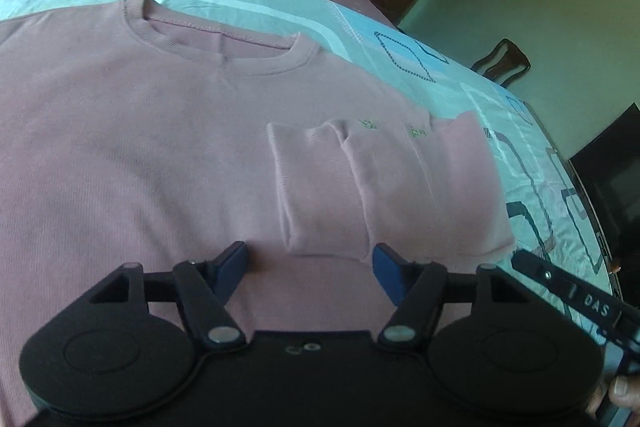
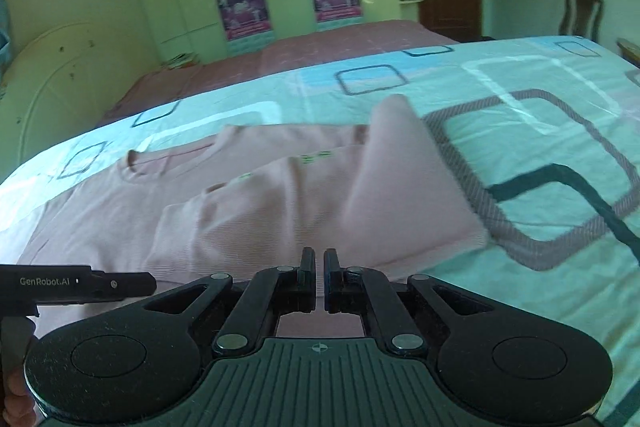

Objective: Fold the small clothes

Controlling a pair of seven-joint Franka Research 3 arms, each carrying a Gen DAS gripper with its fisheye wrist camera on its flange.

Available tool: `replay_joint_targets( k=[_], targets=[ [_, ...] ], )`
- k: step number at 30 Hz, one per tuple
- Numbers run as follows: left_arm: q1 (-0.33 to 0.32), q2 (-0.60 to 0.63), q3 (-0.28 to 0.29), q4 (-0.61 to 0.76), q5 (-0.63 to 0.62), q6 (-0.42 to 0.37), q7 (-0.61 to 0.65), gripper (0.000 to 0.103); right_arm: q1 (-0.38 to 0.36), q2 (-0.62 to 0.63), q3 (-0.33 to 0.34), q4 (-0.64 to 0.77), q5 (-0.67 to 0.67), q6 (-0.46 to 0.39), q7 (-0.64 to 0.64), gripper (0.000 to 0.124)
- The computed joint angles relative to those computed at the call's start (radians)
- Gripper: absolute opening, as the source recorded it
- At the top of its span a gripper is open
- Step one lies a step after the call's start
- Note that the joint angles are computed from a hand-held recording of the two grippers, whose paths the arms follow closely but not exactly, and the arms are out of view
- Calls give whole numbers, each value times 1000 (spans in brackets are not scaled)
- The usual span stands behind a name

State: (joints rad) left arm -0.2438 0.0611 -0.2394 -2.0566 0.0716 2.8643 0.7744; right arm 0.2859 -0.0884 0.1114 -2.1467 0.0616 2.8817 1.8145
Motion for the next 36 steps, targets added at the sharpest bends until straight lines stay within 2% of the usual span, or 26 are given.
replay_joint_targets(
  k=[1, 2, 3, 4, 5, 7, 9, 11, 13, 14, 18, 23, 24, 25, 28, 29, 33, 36],
  targets=[
    [-1, 22, 1, 19, 2, 10, -5, 59, -13, -17, -1, -20, -27, 7, 30, 17],
    [-4, 42, 5, 39, 19, 15, -28, 53, -27, -32, 2, -38, -55, 16, 61, 39],
    [-6, 60, 8, 60, 33, 7, -44, 39, -45, -48, 7, -59, -87, 33, 93, 53],
    [-2, 79, 3, 83, 26, 1, -29, 20, -51, -62, 5, -74, -88, 38, 93, 53],
    [9, 95, -12, 100, -9, -1, 9, 5, -52, -70, 2, -79, -78, 29, 84, 53],
    [-7, 87, 9, 103, 47, 11, -36, 6, -57, -75, -1, -80, -65, 10, 64, 53],
    [-43, 34, 71, 75, 250, 48, -189, 6, -43, -68, -18, -74, -13, -3, 10, 53],
    [-26, -39, 87, 29, 377, 57, -293, 6, -28, -52, -32, -60, 47, -21, -52, 53],
    [16, -126, 82, -27, 517, 24, -390, 6, -14, -29, -38, -46, 108, -22, -105, 53],
    [38, -171, 76, -60, 539, -3, -394, 6, -6, -16, -41, -36, 142, -24, -136, 53],
    [81, -261, 71, -158, 435, -82, -323, 6, 4, 49, -34, 12, 186, -28, -195, 53],
    [113, -264, 36, -185, 397, -121, -305, 7, 6, 98, -34, 49, 146, -8, -185, 53],
    [123, -267, 26, -196, 414, -117, -326, 10, 6, 102, -35, 54, 135, -8, -181, 53],
    [130, -263, 19, -193, 424, -124, -339, 19, 6, 105, -36, 59, 116, -10, -176, 53],
    [138, -274, 18, -220, 434, -126, -360, 36, 7, 108, -37, 63, 92, -12, -210, 53],
    [141, -273, 20, -223, 432, -123, -363, 37, 7, 107, -35, 64, 108, -14, -248, 53],
    [145, -268, 37, -243, 400, -75, -358, 35, 12, 101, -30, 56, 113, -30, -355, 51],
    [143, -252, 43, -233, 375, -70, -324, 25, 15, 111, -33, 51, 53, -21, -321, 36]
  ],
)
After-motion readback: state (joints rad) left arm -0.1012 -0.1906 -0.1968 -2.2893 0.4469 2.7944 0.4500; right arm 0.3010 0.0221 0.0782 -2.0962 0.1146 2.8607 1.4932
